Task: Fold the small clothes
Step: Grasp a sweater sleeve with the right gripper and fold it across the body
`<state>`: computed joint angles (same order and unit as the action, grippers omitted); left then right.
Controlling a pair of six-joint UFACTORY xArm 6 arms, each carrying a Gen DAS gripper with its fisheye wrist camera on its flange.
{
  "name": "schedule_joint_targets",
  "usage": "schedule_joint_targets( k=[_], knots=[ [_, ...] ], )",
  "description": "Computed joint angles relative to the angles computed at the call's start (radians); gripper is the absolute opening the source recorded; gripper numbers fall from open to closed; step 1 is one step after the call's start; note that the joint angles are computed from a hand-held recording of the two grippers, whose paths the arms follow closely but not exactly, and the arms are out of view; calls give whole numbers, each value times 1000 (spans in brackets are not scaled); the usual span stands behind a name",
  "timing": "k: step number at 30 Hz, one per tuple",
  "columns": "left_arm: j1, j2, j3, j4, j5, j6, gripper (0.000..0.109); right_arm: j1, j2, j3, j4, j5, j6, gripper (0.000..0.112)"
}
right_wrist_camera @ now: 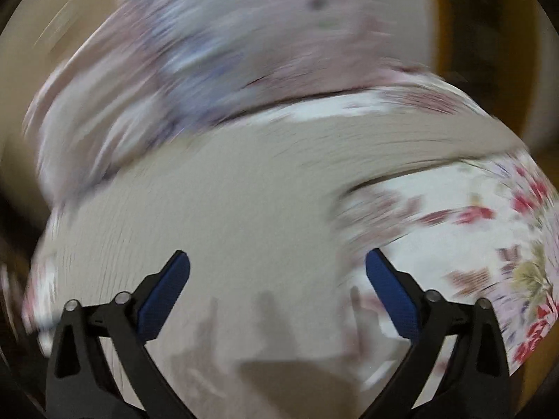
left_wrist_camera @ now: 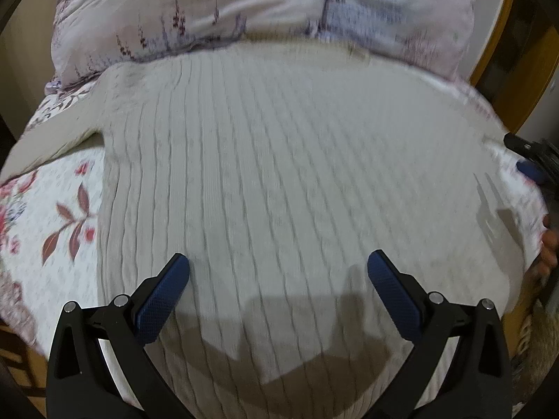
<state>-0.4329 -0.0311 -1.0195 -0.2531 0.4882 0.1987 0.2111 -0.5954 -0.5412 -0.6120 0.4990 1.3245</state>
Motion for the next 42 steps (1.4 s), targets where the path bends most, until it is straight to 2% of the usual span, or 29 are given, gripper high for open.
schedule_joint_targets(
  k=[2, 6, 8, 11, 13, 15, 17, 19, 22, 25, 29, 31, 36, 39, 42],
  knots=[
    [9, 24, -31, -57, -9, 40, 102, -127, -30, 38, 125, -62, -51, 77],
    [15, 69, -85, 100, -38, -62, 102, -300, 4, 70, 380, -163, -181, 65],
    [18, 83, -109, 136, -40, -80, 102, -352, 39, 76, 525, -200, -264, 60],
    [30, 117, -167, 131, -15, -71, 102, -385, 86, 86, 680, -250, -333, 55],
    [36, 143, -207, 133, 1, -80, 102, -397, 107, 93, 720, -304, -356, 54],
    [41, 170, -242, 105, 13, -59, 102, -404, 133, 83, 696, -328, -341, 54],
    [43, 190, -266, 84, 13, -40, 102, -421, 163, 70, 637, -353, -303, 48],
    [42, 211, -291, 85, 15, -40, 102, -453, 171, 61, 578, -349, -265, 29],
    [44, 241, -326, 101, 23, -48, 102, -516, 151, 85, 494, -347, -161, 19],
    [44, 270, -355, 138, 19, -68, 102, -540, 153, 91, 456, -357, -140, 17],
    [49, 320, -419, 124, 58, -66, 102, -543, 163, 56, 271, -302, -18, 12],
    [58, 342, -450, 62, 79, -36, 102, -538, 176, 21, 173, -266, 34, 10],
    [73, 359, -467, -129, 64, 90, 102, -457, 165, -91, -172, -140, 196, 9],
    [73, 354, -460, -228, 40, 177, 102, -389, 173, -155, -261, -152, 194, 9],
    [70, 354, -460, -279, 26, 213, 102, -303, 216, -226, -284, -194, 147, 9]
  ],
)
